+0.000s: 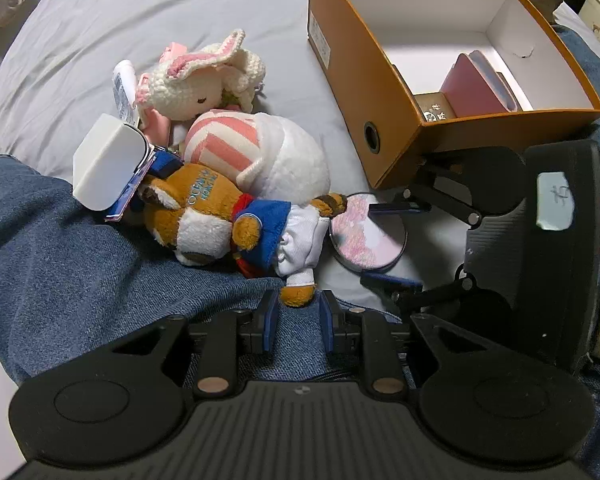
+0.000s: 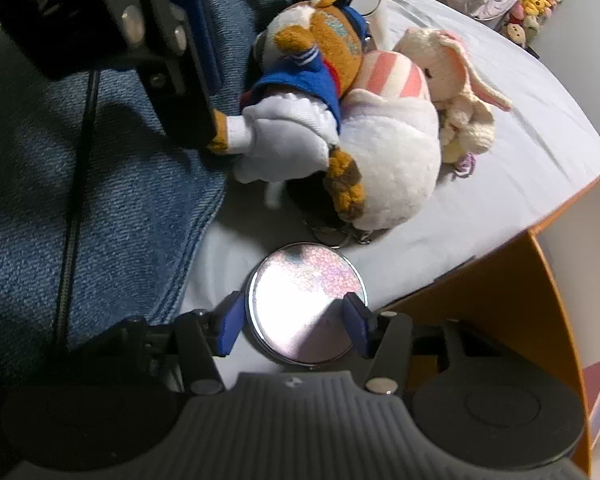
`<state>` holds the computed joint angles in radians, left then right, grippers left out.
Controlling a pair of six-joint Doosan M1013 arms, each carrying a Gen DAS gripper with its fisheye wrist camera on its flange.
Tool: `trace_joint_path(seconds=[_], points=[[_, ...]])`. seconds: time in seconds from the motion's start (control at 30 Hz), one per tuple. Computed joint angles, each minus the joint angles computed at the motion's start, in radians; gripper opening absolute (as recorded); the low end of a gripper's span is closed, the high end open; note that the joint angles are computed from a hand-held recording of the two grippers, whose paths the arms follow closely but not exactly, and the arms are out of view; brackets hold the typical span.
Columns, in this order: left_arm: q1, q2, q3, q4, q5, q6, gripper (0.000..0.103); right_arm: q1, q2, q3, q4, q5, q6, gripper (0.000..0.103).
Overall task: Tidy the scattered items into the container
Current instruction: 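Close the right tool on the edge of the round pink mirror, then carry the mirror toward the box with the right tool while the left tool grasps the bear plush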
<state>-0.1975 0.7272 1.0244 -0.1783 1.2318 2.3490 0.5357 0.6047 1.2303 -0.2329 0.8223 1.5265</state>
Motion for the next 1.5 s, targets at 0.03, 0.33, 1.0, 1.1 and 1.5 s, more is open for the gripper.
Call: trace_joint_path(seconds=[0.03, 0.33, 1.0, 1.1, 1.5], points=[[0.000, 0.000, -0.001, -0.001, 0.000, 0.000, 0.025, 0.001, -0.002, 0.001, -0.009, -0.001, 0.012, 0.047], [0.005, 0.004, -0.018, -0.015, 0.004, -0.021, 0.025, -0.003, -0.041, 0.022, -0.046, -0.051, 0.100, 0.015], [0.032, 0.031, -0.103, -0.062, -0.065, -0.187, 0.034, -0.025, -0.066, 0.036, -0.026, -0.012, 0.237, 0.014], [0.030, 0.048, -0.119, -0.050, -0.044, -0.284, 0.049, -0.049, -0.081, 0.038, 0.065, 0.003, 0.240, 0.014], [0.040, 0.116, -0.183, -0.100, 0.033, -0.657, 0.060, -0.076, -0.167, 0.138, 0.145, -0.018, 0.323, 0.015]])
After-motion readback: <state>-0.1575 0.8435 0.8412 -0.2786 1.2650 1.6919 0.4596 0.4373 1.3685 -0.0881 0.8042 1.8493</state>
